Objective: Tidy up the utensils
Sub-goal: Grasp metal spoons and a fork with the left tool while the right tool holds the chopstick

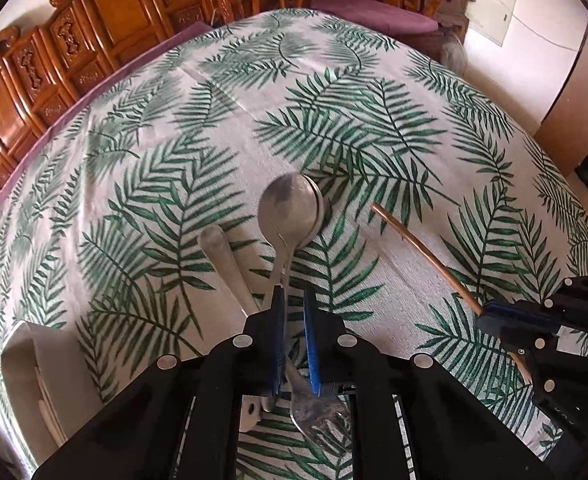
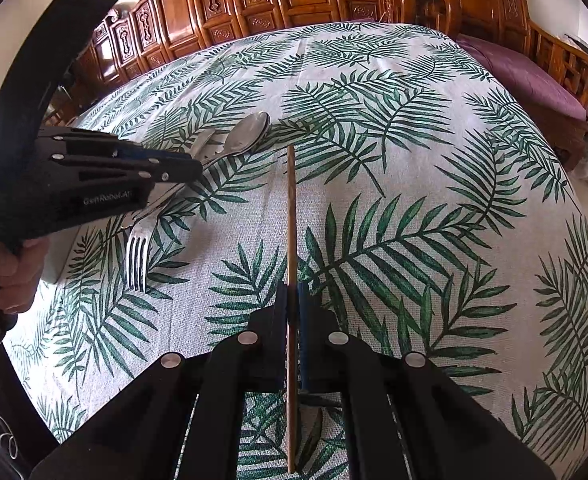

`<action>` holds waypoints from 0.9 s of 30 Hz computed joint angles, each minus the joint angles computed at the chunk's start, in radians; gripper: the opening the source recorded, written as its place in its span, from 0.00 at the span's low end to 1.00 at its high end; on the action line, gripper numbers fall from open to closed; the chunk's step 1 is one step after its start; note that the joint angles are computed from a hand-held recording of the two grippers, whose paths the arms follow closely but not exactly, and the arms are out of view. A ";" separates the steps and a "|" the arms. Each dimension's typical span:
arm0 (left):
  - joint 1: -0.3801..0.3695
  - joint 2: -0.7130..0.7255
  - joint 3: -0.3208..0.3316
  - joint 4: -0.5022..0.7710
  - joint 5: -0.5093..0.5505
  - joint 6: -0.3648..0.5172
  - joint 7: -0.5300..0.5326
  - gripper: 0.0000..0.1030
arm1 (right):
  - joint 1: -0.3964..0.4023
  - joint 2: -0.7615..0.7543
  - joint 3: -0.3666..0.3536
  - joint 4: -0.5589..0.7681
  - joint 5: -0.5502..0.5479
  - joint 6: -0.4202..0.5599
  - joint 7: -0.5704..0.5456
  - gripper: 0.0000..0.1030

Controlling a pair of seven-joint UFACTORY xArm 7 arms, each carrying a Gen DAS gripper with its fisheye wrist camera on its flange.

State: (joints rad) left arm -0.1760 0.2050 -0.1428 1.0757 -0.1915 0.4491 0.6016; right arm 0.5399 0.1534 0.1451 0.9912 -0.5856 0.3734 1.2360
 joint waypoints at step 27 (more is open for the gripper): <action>-0.020 0.092 0.002 0.109 0.078 0.089 -0.024 0.05 | 0.001 -0.001 -0.001 -0.004 -0.006 -0.006 0.005 0.06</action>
